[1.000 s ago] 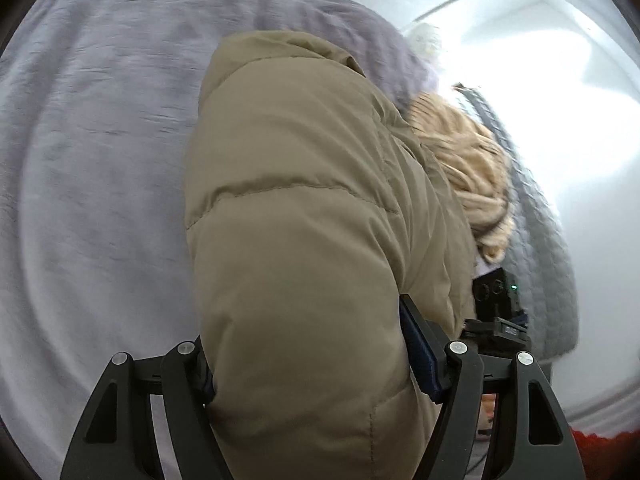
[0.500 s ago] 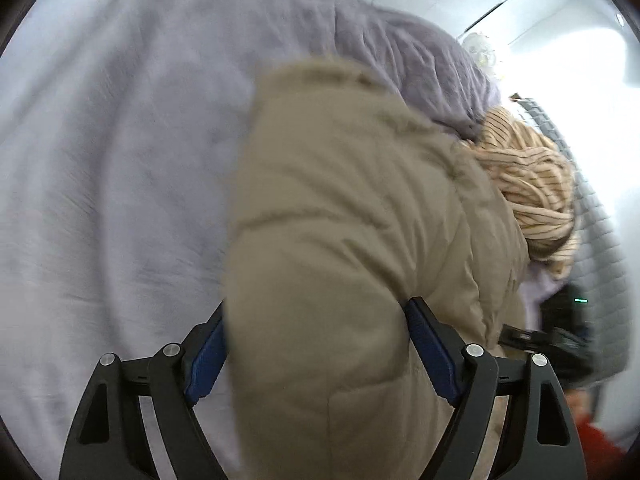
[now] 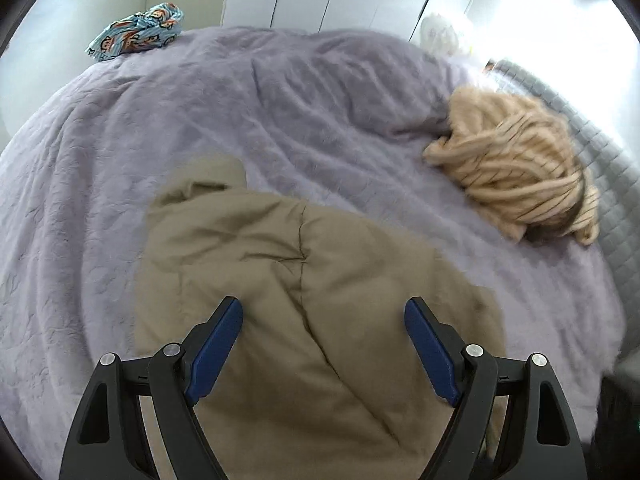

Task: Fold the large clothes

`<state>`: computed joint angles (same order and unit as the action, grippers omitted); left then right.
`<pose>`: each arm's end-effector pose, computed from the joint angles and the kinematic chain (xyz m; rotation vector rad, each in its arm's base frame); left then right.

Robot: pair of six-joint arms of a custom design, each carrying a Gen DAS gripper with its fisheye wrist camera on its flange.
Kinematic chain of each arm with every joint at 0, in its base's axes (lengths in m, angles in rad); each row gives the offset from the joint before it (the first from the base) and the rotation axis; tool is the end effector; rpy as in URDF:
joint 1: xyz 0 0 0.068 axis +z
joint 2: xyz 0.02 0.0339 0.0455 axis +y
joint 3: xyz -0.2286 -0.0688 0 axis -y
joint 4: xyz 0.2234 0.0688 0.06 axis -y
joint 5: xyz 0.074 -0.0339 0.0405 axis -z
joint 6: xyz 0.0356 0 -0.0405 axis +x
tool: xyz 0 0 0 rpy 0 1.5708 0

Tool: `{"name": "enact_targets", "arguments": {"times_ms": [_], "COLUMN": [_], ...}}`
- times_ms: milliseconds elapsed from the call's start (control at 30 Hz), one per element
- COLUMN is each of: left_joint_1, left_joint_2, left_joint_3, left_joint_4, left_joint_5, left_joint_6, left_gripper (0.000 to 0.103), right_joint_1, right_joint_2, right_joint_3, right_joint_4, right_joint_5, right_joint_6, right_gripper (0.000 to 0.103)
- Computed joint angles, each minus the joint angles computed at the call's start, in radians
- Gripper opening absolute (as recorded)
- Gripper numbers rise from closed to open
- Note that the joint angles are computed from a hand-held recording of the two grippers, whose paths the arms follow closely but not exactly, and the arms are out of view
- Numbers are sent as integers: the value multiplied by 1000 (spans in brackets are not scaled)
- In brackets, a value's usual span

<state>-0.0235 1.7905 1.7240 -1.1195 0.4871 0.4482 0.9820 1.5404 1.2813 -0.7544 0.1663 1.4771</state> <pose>0.3358 -0.0246 0.2839 0.7352 2.5168 -0.5286 0.1727 0.2479 0.2502 0.7312 2.6277 0.6591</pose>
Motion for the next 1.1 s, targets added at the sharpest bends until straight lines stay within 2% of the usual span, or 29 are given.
{"name": "enact_targets", "arguments": {"times_ms": [33,100,200,333,500,600,733,767,833,867,900,967,1033,1100], "left_joint_1": [-30,-83,-155,-208,-145,-74,12,33,76,97,126,164,209,252], "left_joint_2": [-13,-46,-124,-170,-191,-228,-258,-271,-294,-303,-312,-317,-312,-331], "left_joint_3": [-42,-126,-266,-341,-260,-226,-183,-181,-178,-175,-167,-154,-125,-122], "left_joint_4": [35,102,208,267,144,72,-46,-69,-114,-135,-164,-204,-261,-282], "left_joint_5": [-28,-83,-155,-221,-192,-165,-159,-160,-161,-159,-154,-149,-149,-138], "left_joint_6": [-26,-57,-63,-76,-42,0,62,81,119,137,159,183,208,226], "left_gripper": [85,85,85,85,85,85,85,85,85,85,85,85,102,103], "right_joint_1": [17,38,37,14,-35,-20,24,38,76,93,117,168,193,205], "right_joint_2": [-23,-22,-38,15,-49,-105,-140,-140,-161,-157,-149,-129,-89,-49], "right_joint_3": [-42,-101,-213,-227,-261,-244,-186,-165,-141,-107,-56,52,132,200], "right_joint_4": [-33,-9,82,136,138,69,-44,-67,-127,-166,-217,-328,-392,-443], "right_joint_5": [13,34,29,8,-23,-10,34,44,77,92,110,150,158,163], "right_joint_6": [27,69,103,84,54,76,129,146,190,210,237,287,317,338], "right_gripper": [12,8,8,7,8,12,13,15,28,49,63,63,64,69]}}
